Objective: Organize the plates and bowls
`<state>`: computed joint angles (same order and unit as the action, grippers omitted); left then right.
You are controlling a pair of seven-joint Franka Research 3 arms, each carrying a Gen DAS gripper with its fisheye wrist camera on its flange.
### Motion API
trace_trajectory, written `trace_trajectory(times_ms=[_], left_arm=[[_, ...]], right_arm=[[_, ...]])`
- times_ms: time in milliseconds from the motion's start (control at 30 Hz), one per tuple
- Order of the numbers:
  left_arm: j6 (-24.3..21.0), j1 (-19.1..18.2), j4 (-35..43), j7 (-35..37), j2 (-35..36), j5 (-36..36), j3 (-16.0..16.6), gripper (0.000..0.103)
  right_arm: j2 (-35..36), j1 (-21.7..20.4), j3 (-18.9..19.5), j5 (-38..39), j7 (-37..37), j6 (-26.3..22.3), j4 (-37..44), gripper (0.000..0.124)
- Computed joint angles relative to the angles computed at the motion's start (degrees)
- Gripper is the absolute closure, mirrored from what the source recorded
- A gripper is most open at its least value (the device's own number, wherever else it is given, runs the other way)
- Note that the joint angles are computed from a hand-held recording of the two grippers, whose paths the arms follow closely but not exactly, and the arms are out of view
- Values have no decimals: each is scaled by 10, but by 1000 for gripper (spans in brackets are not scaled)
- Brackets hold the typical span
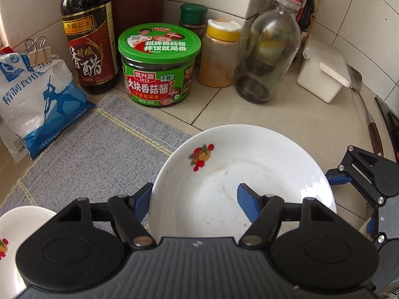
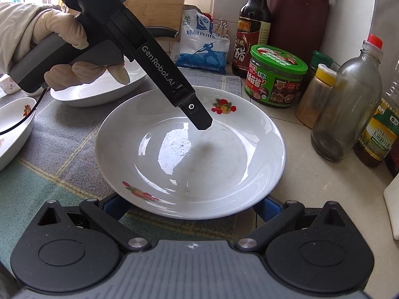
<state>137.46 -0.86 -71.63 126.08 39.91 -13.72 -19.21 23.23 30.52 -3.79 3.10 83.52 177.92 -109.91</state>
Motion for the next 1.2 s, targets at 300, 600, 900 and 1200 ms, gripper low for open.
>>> trace_trajectory(times_ms=[300, 600, 900, 1200], left_arm=[[30, 5, -32, 9, -17, -2, -4, 29], [136, 40, -174, 42, -124, -40, -19, 21], [230, 68, -363, 122, -282, -172, -24, 14], [270, 32, -549, 129, -424, -278, 38, 10]], right_arm=[[-6, 39, -42, -18, 38, 1, -9, 21], [-43, 128, -136, -95, 156, 2, -49, 21], [-81, 232, -225, -223, 295, 32, -100, 21], [-93, 270, -216, -235, 319, 66, -122, 21]])
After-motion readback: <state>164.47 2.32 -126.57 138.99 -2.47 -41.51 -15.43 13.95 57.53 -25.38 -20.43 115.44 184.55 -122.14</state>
